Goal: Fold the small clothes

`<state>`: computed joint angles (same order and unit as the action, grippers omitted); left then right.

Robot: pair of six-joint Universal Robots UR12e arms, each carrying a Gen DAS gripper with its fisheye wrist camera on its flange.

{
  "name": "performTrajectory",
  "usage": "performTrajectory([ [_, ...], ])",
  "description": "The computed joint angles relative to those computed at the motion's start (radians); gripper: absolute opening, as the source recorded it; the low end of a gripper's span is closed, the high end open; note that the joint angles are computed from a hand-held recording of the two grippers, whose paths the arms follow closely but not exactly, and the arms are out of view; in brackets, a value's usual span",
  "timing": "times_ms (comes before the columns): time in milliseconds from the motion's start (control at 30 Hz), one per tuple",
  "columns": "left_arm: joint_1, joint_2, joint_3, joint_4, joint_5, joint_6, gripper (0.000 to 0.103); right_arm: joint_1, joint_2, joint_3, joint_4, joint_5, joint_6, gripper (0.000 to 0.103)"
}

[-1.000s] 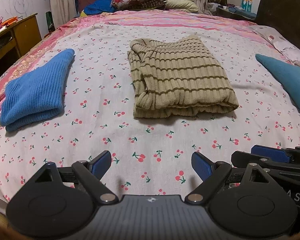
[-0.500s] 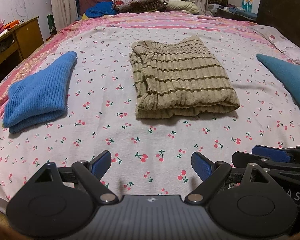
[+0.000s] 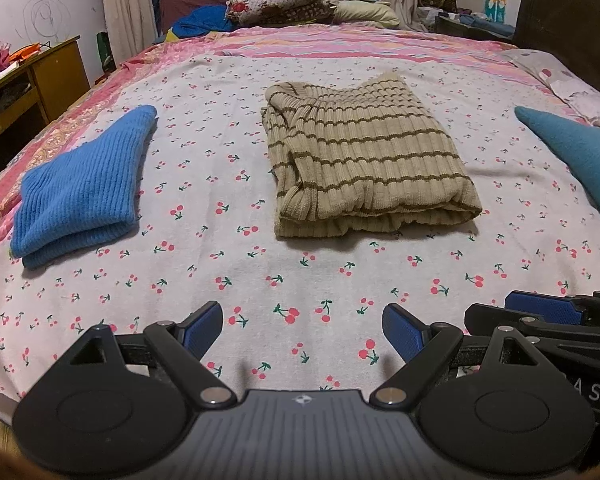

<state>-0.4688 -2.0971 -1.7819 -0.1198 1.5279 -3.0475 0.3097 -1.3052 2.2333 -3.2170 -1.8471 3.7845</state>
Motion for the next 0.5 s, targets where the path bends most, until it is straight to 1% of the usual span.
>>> performTrajectory([
  [500,0.001,0.003,-0.003,-0.002,-0.002,-0.001,0.091,0.001,0.002,0.0,-0.003,0.003,0.002,0.035],
])
